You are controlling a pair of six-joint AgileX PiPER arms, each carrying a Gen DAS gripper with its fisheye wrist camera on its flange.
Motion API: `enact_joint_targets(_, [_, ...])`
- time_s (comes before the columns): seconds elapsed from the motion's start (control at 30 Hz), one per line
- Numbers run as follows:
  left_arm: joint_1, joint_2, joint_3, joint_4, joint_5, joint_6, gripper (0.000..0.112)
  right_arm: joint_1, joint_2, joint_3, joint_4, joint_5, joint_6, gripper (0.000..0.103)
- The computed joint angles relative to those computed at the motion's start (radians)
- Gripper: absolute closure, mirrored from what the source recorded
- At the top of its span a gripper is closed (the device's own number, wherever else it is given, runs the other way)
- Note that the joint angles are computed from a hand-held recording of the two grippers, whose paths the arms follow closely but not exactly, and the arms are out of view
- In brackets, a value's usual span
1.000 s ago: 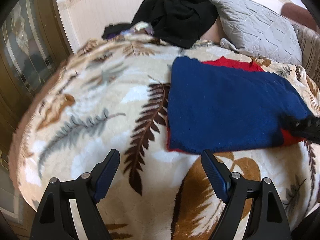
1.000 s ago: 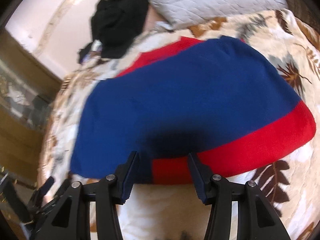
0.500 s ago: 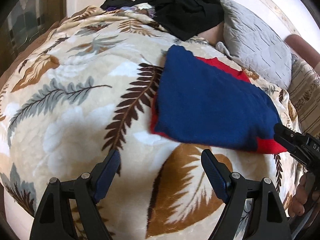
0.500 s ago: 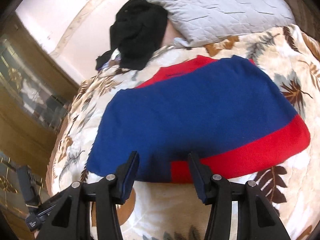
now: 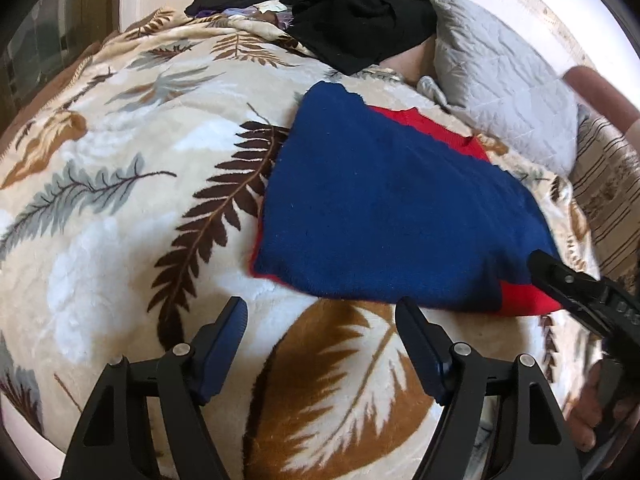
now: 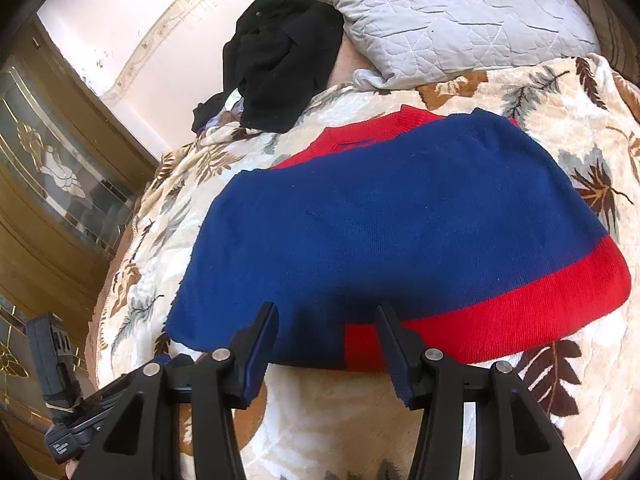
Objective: Fold small clothes
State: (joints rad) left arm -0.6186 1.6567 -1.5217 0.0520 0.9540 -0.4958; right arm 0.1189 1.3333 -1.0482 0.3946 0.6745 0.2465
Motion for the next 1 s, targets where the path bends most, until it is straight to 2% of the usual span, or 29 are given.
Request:
enact_joint_targets(0.47, [-0.041,0.033,-0.04,0.086,0.026,-0.049,0.035,-0.019,-0.02,0.008,0.001,-0.004,-0.016,0.048])
enact_joint_targets(1.0, [-0.02,0.047,-0.049,0.02,0.027,-0.028,0.035,-0.063,-0.026,0.02,0.026,0.013,-0.049,0.048])
